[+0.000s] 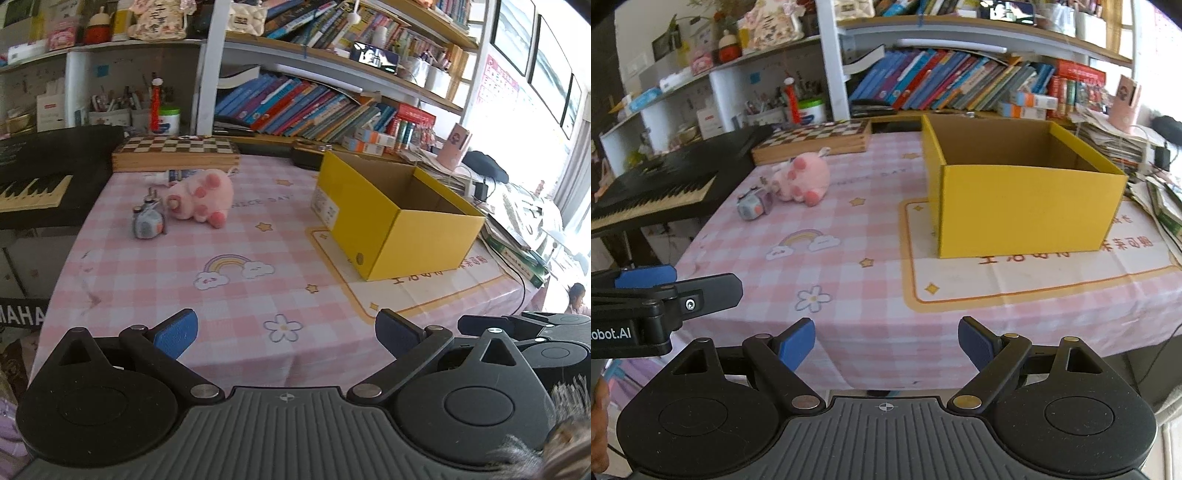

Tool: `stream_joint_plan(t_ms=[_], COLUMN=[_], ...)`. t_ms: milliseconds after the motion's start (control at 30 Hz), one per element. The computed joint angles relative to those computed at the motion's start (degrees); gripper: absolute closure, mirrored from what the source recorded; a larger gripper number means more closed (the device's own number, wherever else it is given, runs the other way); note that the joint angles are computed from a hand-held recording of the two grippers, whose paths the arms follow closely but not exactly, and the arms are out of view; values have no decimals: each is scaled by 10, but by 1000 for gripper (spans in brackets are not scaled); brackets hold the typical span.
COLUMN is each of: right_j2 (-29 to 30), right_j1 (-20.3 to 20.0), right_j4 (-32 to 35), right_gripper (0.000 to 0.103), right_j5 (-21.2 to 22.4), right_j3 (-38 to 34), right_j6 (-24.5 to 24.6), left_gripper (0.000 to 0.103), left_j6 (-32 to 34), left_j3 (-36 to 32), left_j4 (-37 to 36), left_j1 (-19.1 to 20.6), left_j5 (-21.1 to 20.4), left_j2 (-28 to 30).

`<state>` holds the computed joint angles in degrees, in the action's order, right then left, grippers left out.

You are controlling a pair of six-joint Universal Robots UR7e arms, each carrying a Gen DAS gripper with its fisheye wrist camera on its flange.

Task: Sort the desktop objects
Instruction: 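Move the left tool toward the grey toy robot while the right tool approaches the pink plush pig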

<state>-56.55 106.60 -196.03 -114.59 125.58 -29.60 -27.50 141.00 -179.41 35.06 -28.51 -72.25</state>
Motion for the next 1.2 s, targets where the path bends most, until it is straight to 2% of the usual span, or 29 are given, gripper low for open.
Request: stream_joint_plan(t_ms=[267,600,667,800,867,1200], right_j2=[14,28,31,35,36,48], right_j1=[13,26,29,34,36,36], right_j4=[0,-1,1,13,17,36], right_gripper=[16,16,16,16,16,16], right_j5=[9,17,19,22,24,31], right_j3=[-6,-12,-14,-19,-20,-40], right_j6=[-10,-19,-20,-22,-26,-38], left_gripper=[0,0,0,0,0,0], left_j6=[-9,13,-1,-63,-83,-63], left_j3=[15,31,34,29,28,19], left_j4=[-1,-28,-11,77,98,68], left_j1=[-1,-3,-3,-1,2,15], left_j5=[10,6,12,29,31,30], left_j2=[-23,-41,-48,-74,-83,-70])
